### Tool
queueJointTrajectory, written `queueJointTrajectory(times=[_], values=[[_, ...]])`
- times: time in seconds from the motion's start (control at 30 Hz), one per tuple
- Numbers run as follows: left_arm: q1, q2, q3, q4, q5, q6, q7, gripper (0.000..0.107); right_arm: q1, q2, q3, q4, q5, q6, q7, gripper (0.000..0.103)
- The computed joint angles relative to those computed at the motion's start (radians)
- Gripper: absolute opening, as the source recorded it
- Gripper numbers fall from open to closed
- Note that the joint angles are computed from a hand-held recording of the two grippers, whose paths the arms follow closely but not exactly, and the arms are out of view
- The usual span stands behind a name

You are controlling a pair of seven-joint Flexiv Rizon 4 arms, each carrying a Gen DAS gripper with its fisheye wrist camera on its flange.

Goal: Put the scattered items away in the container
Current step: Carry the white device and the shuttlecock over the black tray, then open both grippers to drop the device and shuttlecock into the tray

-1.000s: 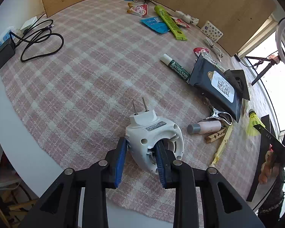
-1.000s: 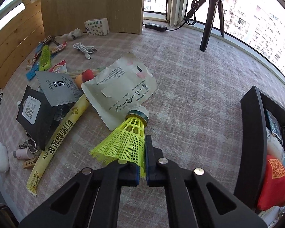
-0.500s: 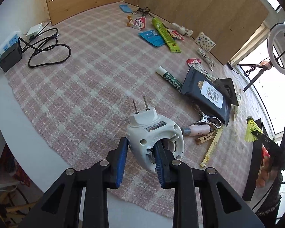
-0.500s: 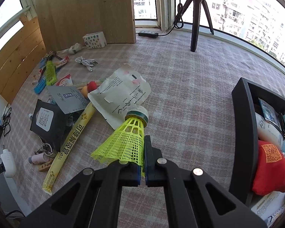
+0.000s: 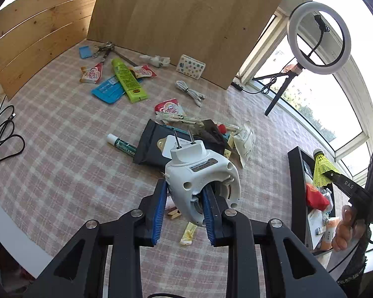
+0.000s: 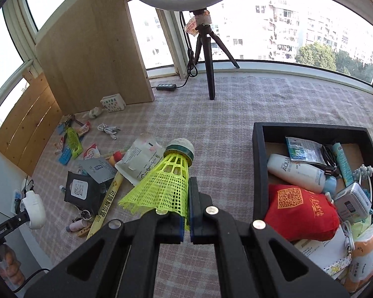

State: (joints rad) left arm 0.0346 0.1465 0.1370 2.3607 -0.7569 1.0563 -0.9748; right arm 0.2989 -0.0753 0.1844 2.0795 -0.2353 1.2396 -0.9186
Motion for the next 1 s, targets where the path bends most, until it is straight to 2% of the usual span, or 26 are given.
queueJointTrajectory(times=[0.23, 0.47, 0.67, 0.93, 0.97, 1.0], values=[[-0.132, -0.066, -0.108, -0.104, -0.119, 0.002, 0.054, 0.026, -0.089, 0.120, -0.040, 0.082, -0.040, -0.011, 0.032, 0.002], [-0.227, -0.167, -0.197, -0.230, -0.126, -0.013, 0.043, 0.026, -0.190, 0.186, -0.074, 0.125, -0.044, -0.026, 0.024, 0.002], [-0.281, -0.260, -0.260, -0.349, -0.065, -0.028, -0.002, 0.026, -0.264, 0.202, -0.100, 0.139, -0.055, -0.034, 0.015, 0.002], [-0.327, -0.382, -0.324, -0.506, 0.045, -0.053, -0.067, 0.026, -0.318, 0.181, -0.130, 0.117, -0.046, -0.059, -0.027, 0.004], [-0.330, -0.398, -0.329, -0.528, 0.065, -0.068, -0.075, 0.028, -0.323, 0.177, -0.131, 0.115, -0.048, -0.060, -0.028, 0.004], [-0.336, -0.412, -0.326, -0.552, 0.100, -0.082, -0.102, 0.037, -0.330, 0.173, -0.131, 0.115, -0.060, -0.056, -0.023, 0.005]])
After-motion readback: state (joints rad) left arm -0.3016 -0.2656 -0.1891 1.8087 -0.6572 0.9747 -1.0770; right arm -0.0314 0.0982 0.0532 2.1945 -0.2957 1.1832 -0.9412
